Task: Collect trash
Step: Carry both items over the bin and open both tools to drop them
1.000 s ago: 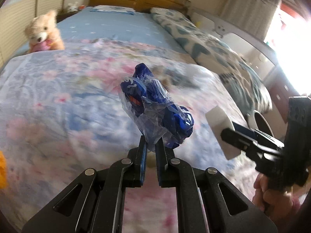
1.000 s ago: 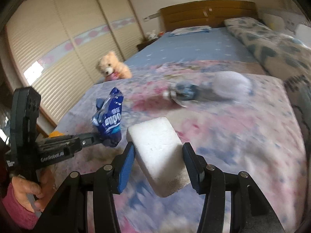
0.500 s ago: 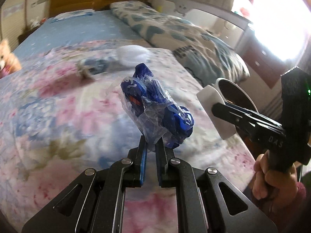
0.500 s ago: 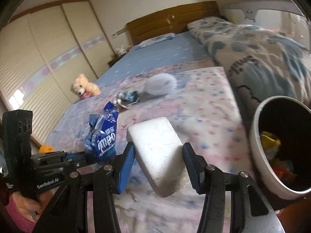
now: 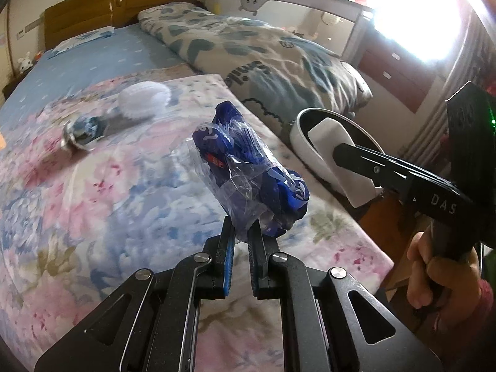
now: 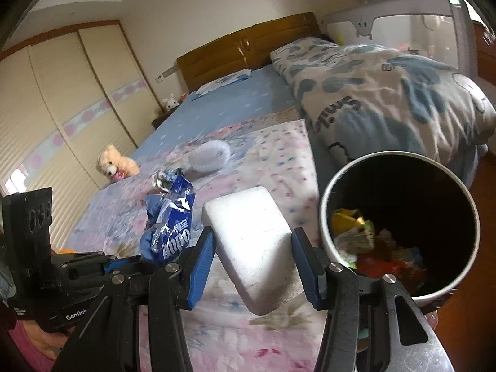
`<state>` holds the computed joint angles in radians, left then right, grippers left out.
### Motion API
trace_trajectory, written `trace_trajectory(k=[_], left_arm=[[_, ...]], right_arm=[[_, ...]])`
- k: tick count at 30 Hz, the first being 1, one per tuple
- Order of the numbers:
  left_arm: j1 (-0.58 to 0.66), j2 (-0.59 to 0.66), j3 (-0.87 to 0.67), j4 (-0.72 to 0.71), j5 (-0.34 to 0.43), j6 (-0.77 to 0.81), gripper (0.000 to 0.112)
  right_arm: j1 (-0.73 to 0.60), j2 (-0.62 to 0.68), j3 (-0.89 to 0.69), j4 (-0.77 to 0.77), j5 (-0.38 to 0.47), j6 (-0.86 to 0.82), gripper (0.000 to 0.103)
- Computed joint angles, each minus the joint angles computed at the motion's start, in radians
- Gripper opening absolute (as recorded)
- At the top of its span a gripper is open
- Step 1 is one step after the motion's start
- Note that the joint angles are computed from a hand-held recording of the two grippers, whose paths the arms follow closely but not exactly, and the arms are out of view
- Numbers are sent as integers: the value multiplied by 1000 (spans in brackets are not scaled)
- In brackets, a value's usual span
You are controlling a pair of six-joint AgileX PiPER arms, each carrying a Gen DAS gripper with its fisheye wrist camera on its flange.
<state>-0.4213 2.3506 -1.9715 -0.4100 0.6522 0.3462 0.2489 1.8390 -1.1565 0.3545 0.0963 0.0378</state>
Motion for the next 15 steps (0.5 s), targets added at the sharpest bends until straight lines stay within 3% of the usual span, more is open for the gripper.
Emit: trace_trajectory(k=[5,8,11,15], left_arm=[[-26,27,-64,21,32,-14,8],[-38,37,-89,28,43,-20,8],[-49,52,-122,37,59,-25,8],[-61,77,-178,51,90,-39,8]], right_arm=[[-26,-32,41,34,-14,-33,51],[-44,-48,61,130,-19,-124,51],[-57,-60,69,78,-22,-73,51],[-77,-79,92,128,-29,-129,51]])
